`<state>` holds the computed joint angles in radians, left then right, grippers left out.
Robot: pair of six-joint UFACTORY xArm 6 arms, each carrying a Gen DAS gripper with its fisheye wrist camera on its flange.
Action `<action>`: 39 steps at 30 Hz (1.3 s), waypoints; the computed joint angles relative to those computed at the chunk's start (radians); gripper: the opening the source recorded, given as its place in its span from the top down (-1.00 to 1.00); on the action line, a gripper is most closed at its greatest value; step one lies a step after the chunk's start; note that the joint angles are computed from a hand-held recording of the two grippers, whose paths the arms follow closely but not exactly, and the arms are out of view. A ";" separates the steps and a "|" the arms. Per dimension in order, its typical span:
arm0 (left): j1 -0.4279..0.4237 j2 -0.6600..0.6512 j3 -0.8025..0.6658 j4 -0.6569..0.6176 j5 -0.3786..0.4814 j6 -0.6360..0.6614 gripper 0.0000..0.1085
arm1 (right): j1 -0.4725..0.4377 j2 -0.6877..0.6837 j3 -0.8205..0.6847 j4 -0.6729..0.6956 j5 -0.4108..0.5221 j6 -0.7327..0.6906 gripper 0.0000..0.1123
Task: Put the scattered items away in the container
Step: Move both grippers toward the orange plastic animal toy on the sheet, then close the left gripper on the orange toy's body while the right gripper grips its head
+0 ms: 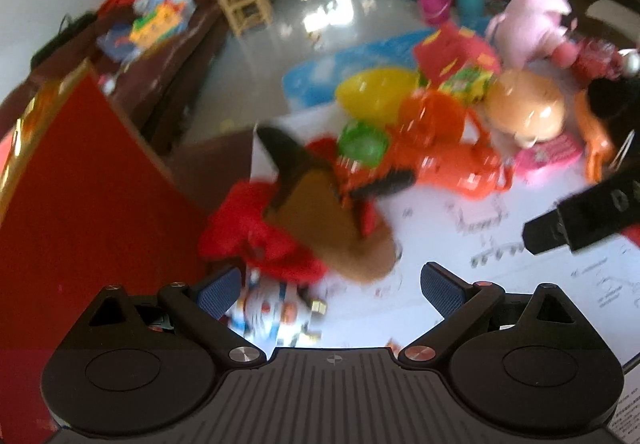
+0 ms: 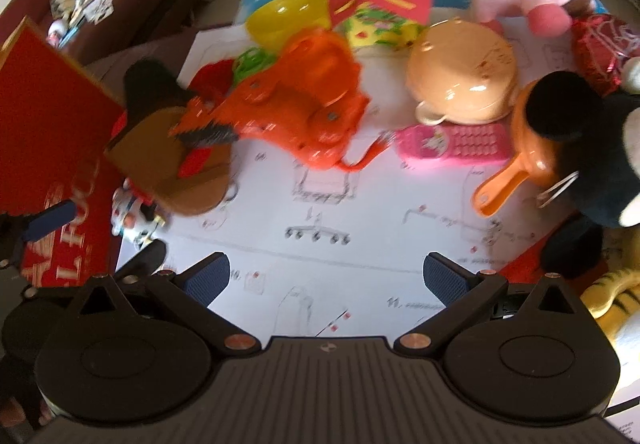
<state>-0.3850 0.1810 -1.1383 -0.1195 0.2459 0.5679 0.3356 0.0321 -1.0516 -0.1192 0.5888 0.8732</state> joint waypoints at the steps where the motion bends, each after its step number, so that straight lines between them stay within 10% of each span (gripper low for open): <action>1: -0.010 0.002 0.000 -0.063 -0.022 0.071 -0.87 | -0.010 -0.002 0.002 0.000 -0.006 0.004 -0.82; 7: -0.090 0.085 -0.086 -0.378 -0.093 0.485 -0.86 | -0.070 -0.001 0.006 -0.047 -0.075 0.072 -0.81; 14: -0.126 0.240 -0.241 -0.360 -0.075 0.626 -0.84 | -0.129 0.075 -0.049 -0.047 -0.154 0.102 -0.38; 25: -0.099 0.408 -0.419 -0.180 0.049 0.508 -0.36 | -0.141 0.220 -0.120 0.231 -0.273 -0.098 0.01; 29: -0.099 0.408 -0.418 -0.147 0.087 0.447 0.17 | -0.146 0.238 -0.124 0.240 -0.305 -0.099 0.08; 39: -0.082 0.316 -0.347 -0.199 0.224 0.349 0.33 | -0.130 0.165 -0.026 0.224 -0.336 -0.087 0.39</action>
